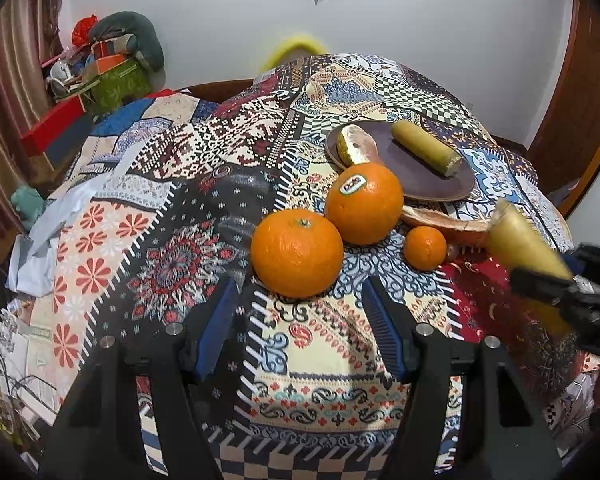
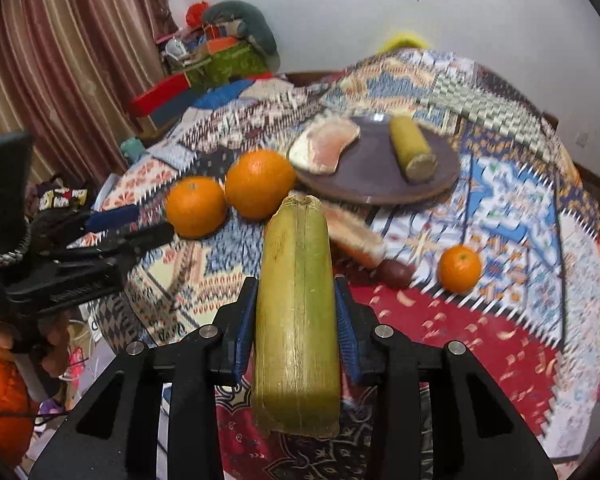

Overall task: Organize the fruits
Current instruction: 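Close the right tool on the long green cylinder and lift it, then carry the green cylinder with the right tool while the left tool grips the large orange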

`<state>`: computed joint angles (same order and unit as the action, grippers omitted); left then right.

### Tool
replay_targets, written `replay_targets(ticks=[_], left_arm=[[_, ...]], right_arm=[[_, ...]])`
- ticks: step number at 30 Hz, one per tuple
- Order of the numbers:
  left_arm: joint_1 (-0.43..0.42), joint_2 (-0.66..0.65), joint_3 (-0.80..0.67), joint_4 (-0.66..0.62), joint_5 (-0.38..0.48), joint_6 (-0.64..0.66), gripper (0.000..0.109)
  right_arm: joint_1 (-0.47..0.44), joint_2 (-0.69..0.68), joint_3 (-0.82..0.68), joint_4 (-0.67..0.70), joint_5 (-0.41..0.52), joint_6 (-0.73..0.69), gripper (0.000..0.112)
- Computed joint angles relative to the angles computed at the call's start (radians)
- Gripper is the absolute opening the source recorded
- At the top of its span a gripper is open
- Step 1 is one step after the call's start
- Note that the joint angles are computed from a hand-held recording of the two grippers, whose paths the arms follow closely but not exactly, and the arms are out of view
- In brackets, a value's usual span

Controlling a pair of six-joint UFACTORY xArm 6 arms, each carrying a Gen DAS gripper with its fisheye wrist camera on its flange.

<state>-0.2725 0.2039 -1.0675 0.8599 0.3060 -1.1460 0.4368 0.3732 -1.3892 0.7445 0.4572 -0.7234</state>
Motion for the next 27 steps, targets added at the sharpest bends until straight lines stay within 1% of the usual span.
replay_targets(ticks=[4, 7, 11, 17, 23, 27], left_arm=[[0.008, 0.032, -0.036, -0.053, 0.002, 0.062, 0.064], [0.013, 0.058, -0.064, -0.095, 0.001, 0.105, 0.064], [0.018, 0.098, -0.107, -0.128, 0.014, 0.144, 0.064], [0.026, 0.164, -0.167, -0.253, 0.023, 0.263, 0.065], [0.025, 0.205, -0.207, -0.257, 0.034, 0.269, 0.065], [0.03, 0.214, -0.211, -0.288, 0.026, 0.282, 0.065]], right_arm=[[0.003, -0.011, -0.007, 0.007, -0.06, -0.02, 0.034], [-0.004, -0.001, -0.032, 0.007, -0.078, -0.025, 0.034], [-0.016, 0.025, -0.069, -0.007, -0.08, -0.016, 0.034], [-0.034, 0.077, -0.128, -0.036, -0.066, 0.024, 0.034], [-0.05, 0.113, -0.174, -0.047, -0.046, 0.045, 0.034], [-0.058, 0.127, -0.191, -0.046, -0.035, 0.048, 0.034]])
